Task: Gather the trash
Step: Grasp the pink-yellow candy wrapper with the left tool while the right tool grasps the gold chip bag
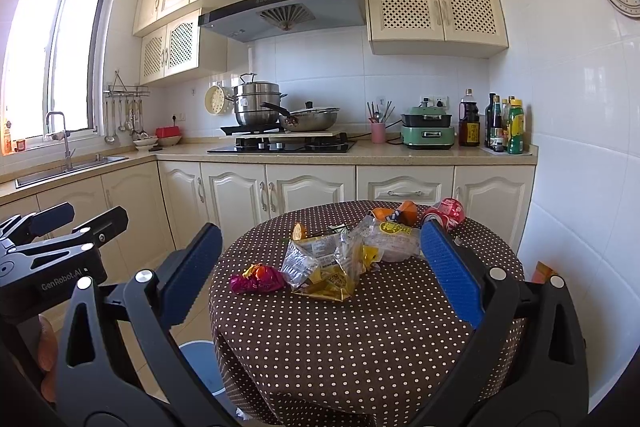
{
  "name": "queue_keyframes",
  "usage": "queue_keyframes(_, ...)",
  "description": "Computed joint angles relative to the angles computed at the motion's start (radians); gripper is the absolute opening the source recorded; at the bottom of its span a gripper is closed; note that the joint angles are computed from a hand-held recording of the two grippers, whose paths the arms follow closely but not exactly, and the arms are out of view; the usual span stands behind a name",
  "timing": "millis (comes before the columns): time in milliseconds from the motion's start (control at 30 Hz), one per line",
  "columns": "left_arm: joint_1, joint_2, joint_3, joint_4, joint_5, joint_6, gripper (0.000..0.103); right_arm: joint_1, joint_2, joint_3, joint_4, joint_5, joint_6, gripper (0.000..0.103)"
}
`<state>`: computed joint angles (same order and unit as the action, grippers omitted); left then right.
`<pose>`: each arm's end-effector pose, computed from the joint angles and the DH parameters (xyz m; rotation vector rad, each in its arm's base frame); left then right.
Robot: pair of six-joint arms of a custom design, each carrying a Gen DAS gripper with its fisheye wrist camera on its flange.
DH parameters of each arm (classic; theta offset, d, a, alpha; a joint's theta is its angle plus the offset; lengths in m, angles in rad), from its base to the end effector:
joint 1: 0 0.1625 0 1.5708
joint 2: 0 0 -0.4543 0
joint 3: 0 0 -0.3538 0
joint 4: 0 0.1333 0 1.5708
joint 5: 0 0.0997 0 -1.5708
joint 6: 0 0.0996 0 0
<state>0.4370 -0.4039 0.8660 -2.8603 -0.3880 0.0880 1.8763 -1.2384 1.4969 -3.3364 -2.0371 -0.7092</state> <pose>-0.6563 -0.5554 0.2312 0.6783 2.0187 -1.4620 0.2605 -0.5317 0.5953 0.5487 -1.8514 1.6428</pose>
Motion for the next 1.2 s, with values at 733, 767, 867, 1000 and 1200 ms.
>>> queue_keyframes(733, 0.056, -0.002, -0.006, 0.244, -0.028, -0.189, 0.086, -0.072, 0.024, -0.072, 0.177, -0.061, 0.143, 0.097)
queue_keyframes(767, 0.063, -0.002, -0.011, 0.28, -0.037, -0.217, 0.086, -0.08, 0.027, -0.077, 0.192, -0.063, 0.151, 0.097)
queue_keyframes(867, 0.092, 0.008, -0.049, 0.424, -0.079, -0.316, 0.086, -0.107, 0.034, -0.098, 0.244, -0.053, 0.183, 0.097)
queue_keyframes(1000, 0.127, 0.05, -0.141, 0.534, -0.141, -0.349, 0.086, -0.139, 0.056, -0.141, 0.292, -0.039, 0.208, 0.097)
queue_keyframes(1200, 0.179, 0.2, -0.449, 0.739, -0.257, -0.323, 0.086, -0.181, 0.107, -0.231, 0.351, -0.035, 0.24, 0.097)
